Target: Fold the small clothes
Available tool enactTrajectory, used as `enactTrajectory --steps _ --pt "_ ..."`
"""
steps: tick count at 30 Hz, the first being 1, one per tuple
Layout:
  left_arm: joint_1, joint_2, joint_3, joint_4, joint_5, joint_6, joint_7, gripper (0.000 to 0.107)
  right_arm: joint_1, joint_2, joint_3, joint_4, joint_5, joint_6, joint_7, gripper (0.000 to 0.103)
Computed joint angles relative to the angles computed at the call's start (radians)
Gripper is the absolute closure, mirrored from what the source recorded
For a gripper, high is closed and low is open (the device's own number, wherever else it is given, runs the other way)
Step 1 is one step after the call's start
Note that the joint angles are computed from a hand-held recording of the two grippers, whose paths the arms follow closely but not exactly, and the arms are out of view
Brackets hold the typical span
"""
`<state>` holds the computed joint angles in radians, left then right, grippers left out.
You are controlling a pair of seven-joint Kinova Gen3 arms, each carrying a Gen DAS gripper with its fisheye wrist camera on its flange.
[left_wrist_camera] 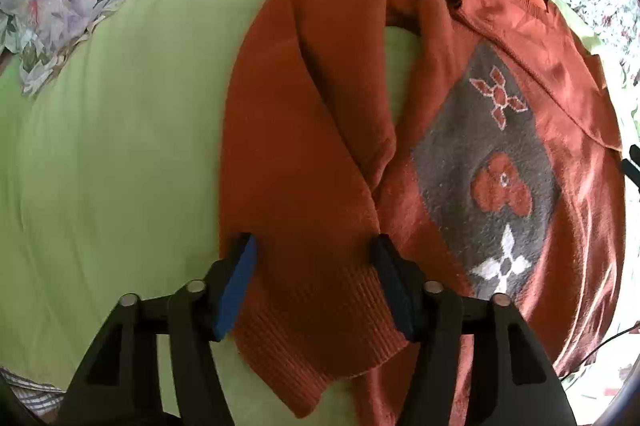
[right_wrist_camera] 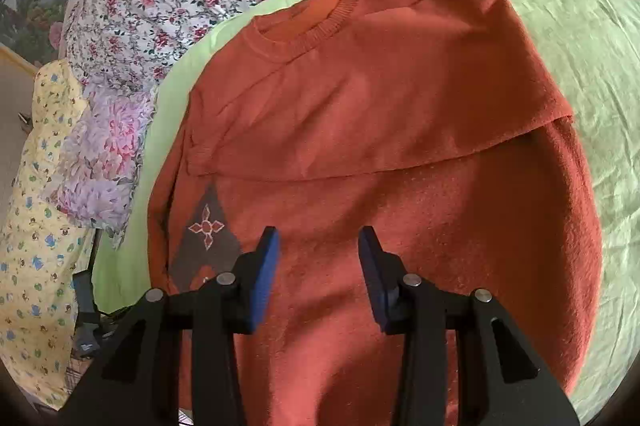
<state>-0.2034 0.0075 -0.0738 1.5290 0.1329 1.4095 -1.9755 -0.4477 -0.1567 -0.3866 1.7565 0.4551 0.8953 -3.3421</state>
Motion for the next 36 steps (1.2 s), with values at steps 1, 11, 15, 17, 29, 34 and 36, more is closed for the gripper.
enactTrajectory --steps 1,11,15,17,29,34,36 --pt "-0.001 -0.008 -0.002 0.008 -0.001 -0.01 -0.016 0.074 -0.001 0.001 -0.005 -0.004 0.005 0.003 -0.006 0.061" --pt "-0.062 -0.046 -0.062 -0.04 0.134 0.067 -0.127 0.106 -0.042 0.028 -0.008 -0.031 0.036 0.029 -0.02 0.061" --pt "-0.092 -0.065 -0.089 -0.112 0.248 0.121 -0.161 0.106 -0.049 0.022 0.001 -0.017 0.031 0.012 -0.022 0.061" --pt "-0.092 -0.055 -0.086 -0.171 0.309 0.148 -0.152 0.106 -0.047 0.016 0.001 -0.009 0.031 0.005 -0.027 0.061" --pt "0.145 0.107 0.133 -0.409 0.396 0.024 0.024 0.106 0.01 -0.061 -0.038 0.044 0.033 0.035 -0.08 0.061" --pt "0.304 0.236 0.207 -0.463 0.284 -0.06 0.116 0.106 0.061 -0.122 -0.05 0.098 -0.011 0.048 -0.089 0.061" --pt "0.369 0.284 0.225 -0.473 0.229 -0.096 0.144 0.106 0.085 -0.145 -0.054 0.12 -0.035 0.044 -0.088 0.061"
